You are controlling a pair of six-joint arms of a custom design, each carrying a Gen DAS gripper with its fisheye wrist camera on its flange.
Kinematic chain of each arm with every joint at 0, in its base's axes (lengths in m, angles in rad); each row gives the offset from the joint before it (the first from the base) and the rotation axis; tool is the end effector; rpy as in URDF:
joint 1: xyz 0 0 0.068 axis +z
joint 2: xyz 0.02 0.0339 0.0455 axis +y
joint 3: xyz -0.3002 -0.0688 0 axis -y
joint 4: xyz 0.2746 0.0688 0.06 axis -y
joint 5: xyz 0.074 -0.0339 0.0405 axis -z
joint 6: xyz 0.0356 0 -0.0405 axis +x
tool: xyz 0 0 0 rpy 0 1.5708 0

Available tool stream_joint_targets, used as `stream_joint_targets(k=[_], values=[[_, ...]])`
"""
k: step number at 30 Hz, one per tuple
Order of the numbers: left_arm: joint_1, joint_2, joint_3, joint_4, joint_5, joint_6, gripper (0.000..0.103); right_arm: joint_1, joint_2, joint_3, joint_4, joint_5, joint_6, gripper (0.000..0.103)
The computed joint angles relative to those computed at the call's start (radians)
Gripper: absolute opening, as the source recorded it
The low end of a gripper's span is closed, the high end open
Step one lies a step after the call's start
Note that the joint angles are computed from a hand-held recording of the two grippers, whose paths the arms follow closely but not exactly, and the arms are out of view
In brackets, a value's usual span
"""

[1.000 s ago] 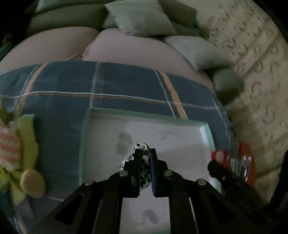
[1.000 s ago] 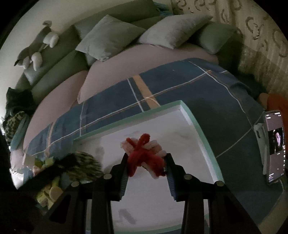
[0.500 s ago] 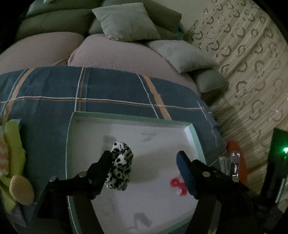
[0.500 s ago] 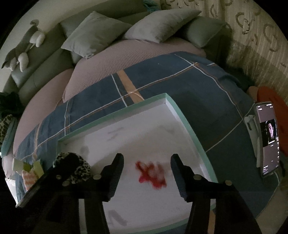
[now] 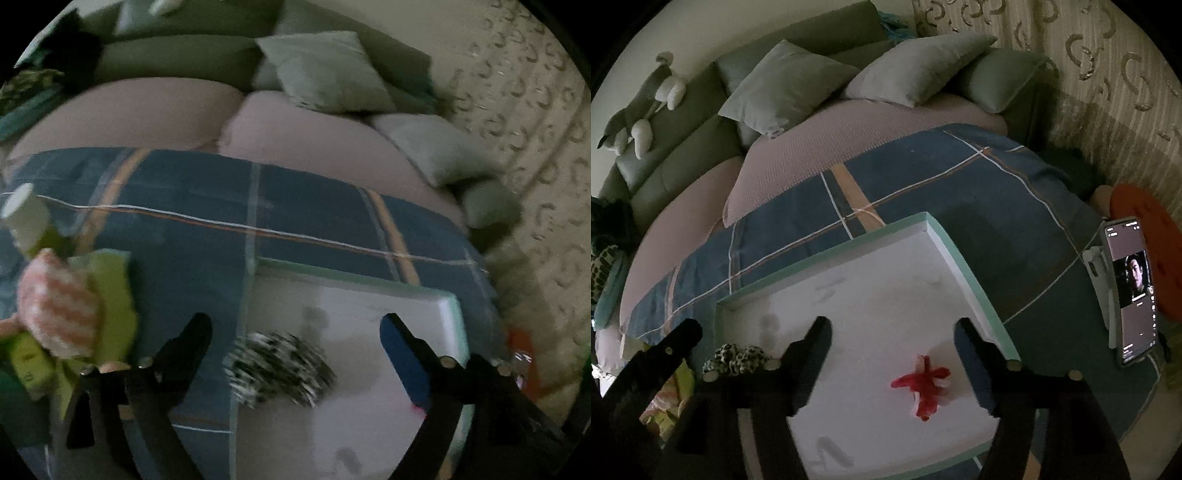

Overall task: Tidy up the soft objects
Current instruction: 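Carry both items over the white tray and open both grippers, then withdraw both grippers from the tray back toward the pile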

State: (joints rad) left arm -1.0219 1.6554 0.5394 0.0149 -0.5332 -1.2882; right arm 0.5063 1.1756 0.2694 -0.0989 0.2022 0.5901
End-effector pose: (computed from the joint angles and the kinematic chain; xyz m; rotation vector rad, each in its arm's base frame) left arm 0.1549 -0.2186 0.0990 -0.4859 2.4167 -0.2671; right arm 0.1603 0.0807 0.1195 0.1821 2.5465 0.1656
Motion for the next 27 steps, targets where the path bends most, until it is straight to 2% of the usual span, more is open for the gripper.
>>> stream_joint_targets(k=[5,7,9,13,19,27], values=[[0.009,-0.018,-0.026,-0.023,-0.036,-0.047,0.098,0.008,-0.022,-0.005,0.006,0.006,0.000,0.078],[0.011,-0.023,-0.026,-0.046,-0.050,-0.060,0.100,0.010,-0.021,-0.007,0.014,0.003,-0.002,0.090],[0.015,-0.032,-0.029,-0.072,-0.061,-0.073,0.101,0.017,-0.019,-0.009,0.024,0.000,-0.003,0.098],[0.018,-0.053,-0.045,-0.097,-0.080,-0.099,0.102,0.031,-0.025,-0.009,0.030,-0.005,-0.004,0.103],[0.015,-0.117,-0.116,-0.036,-0.098,-0.149,0.102,0.036,-0.037,-0.025,0.068,-0.023,0.004,0.103],[-0.001,-0.199,-0.146,-0.098,-0.170,-0.204,0.103,0.052,-0.104,-0.046,0.102,-0.040,0.019,0.103]])
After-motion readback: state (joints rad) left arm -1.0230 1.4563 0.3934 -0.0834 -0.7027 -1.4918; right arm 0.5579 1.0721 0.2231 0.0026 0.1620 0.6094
